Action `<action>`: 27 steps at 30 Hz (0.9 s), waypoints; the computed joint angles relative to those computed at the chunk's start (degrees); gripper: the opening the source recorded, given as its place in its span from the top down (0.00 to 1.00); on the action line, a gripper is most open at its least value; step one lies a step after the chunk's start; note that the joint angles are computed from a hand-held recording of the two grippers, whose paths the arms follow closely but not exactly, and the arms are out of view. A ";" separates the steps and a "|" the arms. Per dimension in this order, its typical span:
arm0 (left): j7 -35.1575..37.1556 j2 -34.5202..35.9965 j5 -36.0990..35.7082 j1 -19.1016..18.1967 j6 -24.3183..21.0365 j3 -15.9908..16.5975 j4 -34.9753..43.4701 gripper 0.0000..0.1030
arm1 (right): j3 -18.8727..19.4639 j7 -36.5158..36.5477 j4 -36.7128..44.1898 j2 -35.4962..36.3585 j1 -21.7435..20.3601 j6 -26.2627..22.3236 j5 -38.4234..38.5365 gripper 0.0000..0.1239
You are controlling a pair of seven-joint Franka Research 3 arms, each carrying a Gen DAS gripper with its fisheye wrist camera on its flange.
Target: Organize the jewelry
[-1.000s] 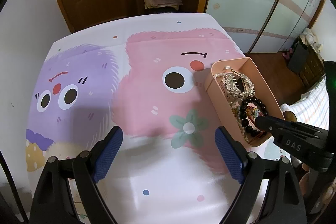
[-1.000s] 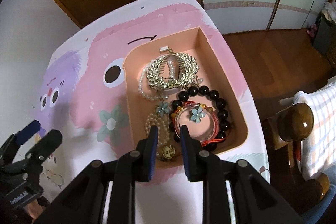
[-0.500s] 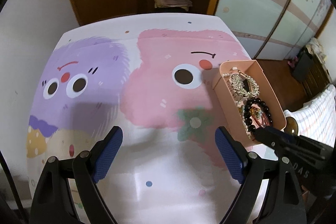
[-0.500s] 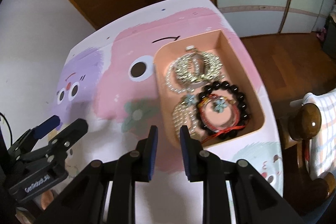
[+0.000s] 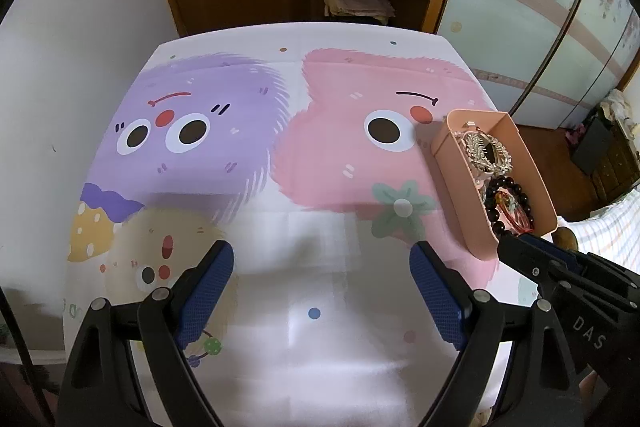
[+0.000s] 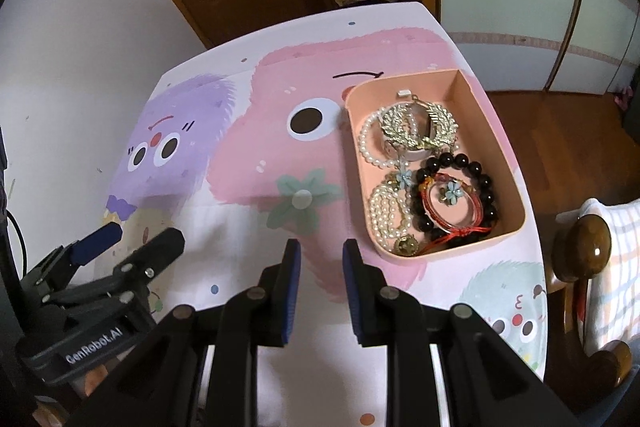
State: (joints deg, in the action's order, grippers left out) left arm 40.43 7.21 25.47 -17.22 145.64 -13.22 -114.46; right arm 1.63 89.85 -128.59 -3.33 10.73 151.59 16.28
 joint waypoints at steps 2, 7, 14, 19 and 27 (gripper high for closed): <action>-0.61 -0.48 0.57 -0.09 0.14 0.08 -0.39 0.14 | 0.17 0.03 -0.03 -0.22 0.17 0.06 -0.09 0.83; -1.70 -1.33 1.94 -0.18 0.20 0.05 -1.01 0.14 | 0.52 0.50 -0.61 -1.14 0.54 0.59 -0.99 0.82; -2.48 -2.66 2.95 0.03 0.02 -0.05 -2.02 0.14 | 0.87 1.83 -1.48 -2.20 0.76 1.57 -2.34 0.82; -2.38 -3.61 2.68 0.36 0.16 -0.21 -2.97 0.14 | 1.15 2.49 -1.56 -2.50 1.11 1.56 -2.78 0.82; -2.73 -4.26 3.02 0.59 0.69 -0.36 -3.62 0.14 | 1.57 4.05 -1.96 -3.20 1.23 1.93 -5.25 0.82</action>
